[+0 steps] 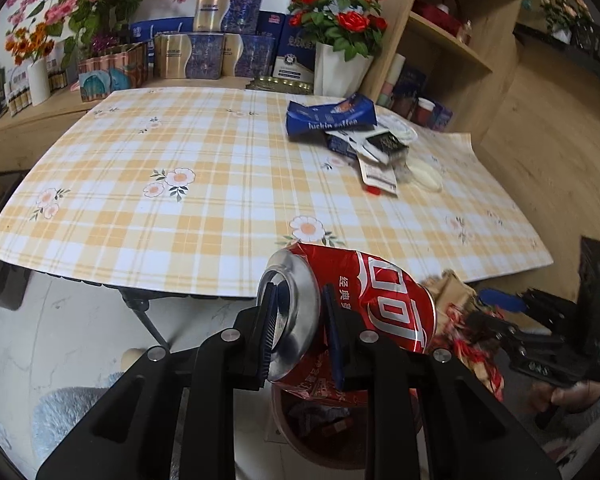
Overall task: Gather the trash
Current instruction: 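Lower the can and wrapper into the brown bin and open both tools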
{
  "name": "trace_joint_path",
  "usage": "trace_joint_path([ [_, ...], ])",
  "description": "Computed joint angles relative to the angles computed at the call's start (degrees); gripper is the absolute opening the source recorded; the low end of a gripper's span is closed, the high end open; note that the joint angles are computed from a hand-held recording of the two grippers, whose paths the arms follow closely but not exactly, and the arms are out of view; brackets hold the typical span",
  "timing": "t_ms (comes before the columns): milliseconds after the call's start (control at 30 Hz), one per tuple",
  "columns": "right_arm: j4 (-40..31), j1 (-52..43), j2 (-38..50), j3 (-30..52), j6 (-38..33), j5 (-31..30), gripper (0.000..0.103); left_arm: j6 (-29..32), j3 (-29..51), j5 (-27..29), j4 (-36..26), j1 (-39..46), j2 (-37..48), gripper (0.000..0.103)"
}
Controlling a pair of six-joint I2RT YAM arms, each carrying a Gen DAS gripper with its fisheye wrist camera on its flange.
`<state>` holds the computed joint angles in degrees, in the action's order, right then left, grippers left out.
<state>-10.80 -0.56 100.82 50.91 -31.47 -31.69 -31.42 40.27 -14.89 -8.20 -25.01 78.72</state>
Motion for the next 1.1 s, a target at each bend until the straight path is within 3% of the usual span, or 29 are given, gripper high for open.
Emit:
trace_joint_path([
  [100, 1.65, 0.48, 2.48, 0.95, 4.80, -1.87, 0.063, 1.43, -0.03, -1.05, 0.10, -1.08, 0.48, 0.022],
  [200, 5.78, 0.21, 1.93, -0.55, 8.37, -3.08, 0.065, 2.89, -0.74, -1.13, 1.66, -2.13, 0.85, 0.022],
  [300, 15.56, -1.39, -0.06, -5.25, 11.62, -1.62, 0.072, 3.99, -1.10, -0.65, 3.63, -3.14, 3.13, 0.022],
  [433, 23.66, -4.25, 0.92, -7.58, 15.43, 0.59, 0.079, 5.57, -1.22, 0.74, 8.09, -4.78, 7.80, 0.022],
  [667, 27.15, -6.45, 4.85, -5.32, 21.84, 2.45, 0.096, 10.35, 2.31, 3.29, 13.87, -7.99, 19.81, 0.022],
  [833, 25.89, -6.48, 7.17, -3.51, 22.56, 3.24, 0.097, 10.57, 7.01, 6.51, 11.41, -7.35, 27.49, 0.022],
  [1033, 26.17, -6.16, 7.92, -3.22, 22.68, 3.35, 0.097, 10.79, 8.73, 7.00, 10.98, -7.16, 29.32, 0.023],
  [1067, 26.15, -6.19, 7.95, -3.15, 22.74, 3.40, 0.097, 10.67, 8.79, 6.84, 11.02, -7.17, 29.26, 0.031],
  [1100, 26.14, -6.28, 7.89, -3.19, 22.80, 3.35, 0.097, 10.31, 8.39, 6.48, 11.72, -7.12, 28.80, 0.050],
])
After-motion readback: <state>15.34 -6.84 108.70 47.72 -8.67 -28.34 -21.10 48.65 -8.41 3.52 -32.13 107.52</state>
